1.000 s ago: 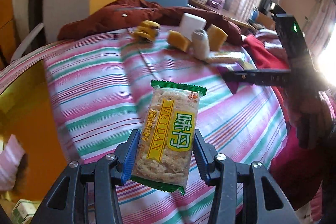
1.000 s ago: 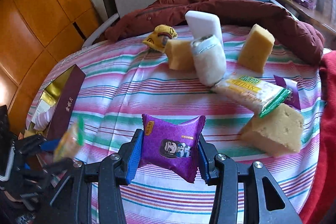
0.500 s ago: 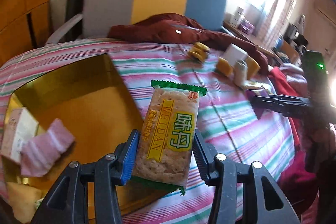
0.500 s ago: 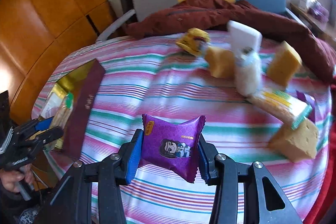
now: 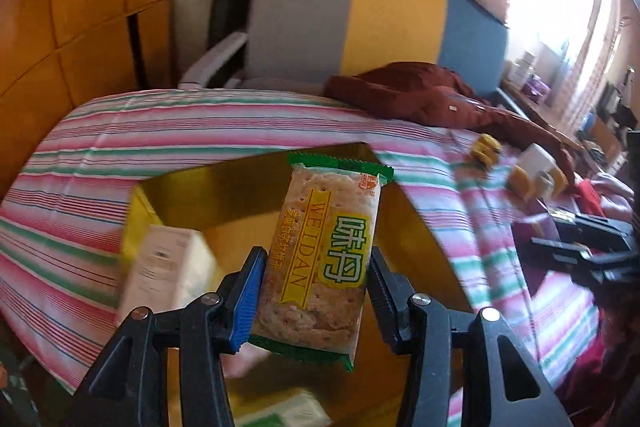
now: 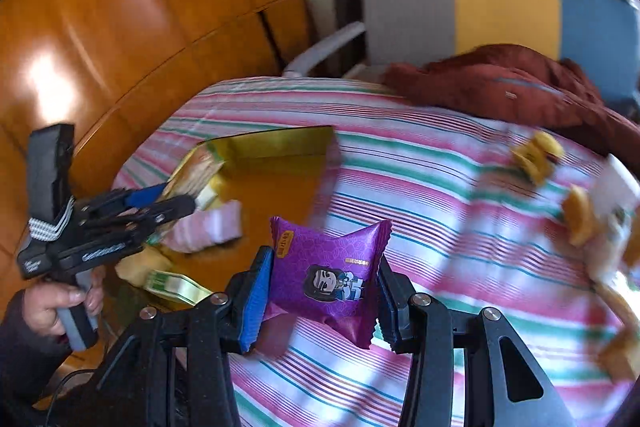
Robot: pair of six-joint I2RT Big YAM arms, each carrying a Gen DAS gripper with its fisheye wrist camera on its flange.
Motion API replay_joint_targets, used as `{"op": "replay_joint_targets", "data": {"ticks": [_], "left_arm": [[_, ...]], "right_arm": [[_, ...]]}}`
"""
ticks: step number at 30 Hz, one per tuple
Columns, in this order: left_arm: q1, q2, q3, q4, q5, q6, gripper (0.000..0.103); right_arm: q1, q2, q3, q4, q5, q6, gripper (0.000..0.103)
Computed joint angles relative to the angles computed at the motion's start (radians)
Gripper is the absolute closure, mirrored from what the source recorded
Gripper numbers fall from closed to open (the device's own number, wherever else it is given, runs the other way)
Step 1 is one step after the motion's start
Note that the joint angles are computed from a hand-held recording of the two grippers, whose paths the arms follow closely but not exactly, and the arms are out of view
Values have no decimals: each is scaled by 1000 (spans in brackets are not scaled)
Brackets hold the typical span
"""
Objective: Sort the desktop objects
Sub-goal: 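Carry the purple packet and WEIDAN packet to the gold tray and release both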
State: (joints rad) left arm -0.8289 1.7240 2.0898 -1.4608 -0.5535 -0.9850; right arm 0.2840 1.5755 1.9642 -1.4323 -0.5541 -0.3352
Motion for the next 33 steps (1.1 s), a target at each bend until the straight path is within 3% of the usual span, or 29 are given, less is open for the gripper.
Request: {"op": "replay_joint_targets", "data": {"ticks": [9, 24, 27, 28, 33], "left_arm": [[91, -82, -99, -31, 2, 13, 53], [167, -119, -180, 30, 65, 14, 51], [163, -125, -180, 28, 39, 3, 42], [160, -128, -181, 26, 31, -5, 39], [132, -162, -197, 5, -22, -72, 39]], "right_arm": [[143, 87, 72, -16, 23, 84, 56], [253, 220, 202, -29, 52, 237, 54], [261, 228, 213, 2, 21, 283, 51], [262, 230, 217, 9, 8, 295, 44], [267, 201, 181, 32, 2, 305, 40]]}}
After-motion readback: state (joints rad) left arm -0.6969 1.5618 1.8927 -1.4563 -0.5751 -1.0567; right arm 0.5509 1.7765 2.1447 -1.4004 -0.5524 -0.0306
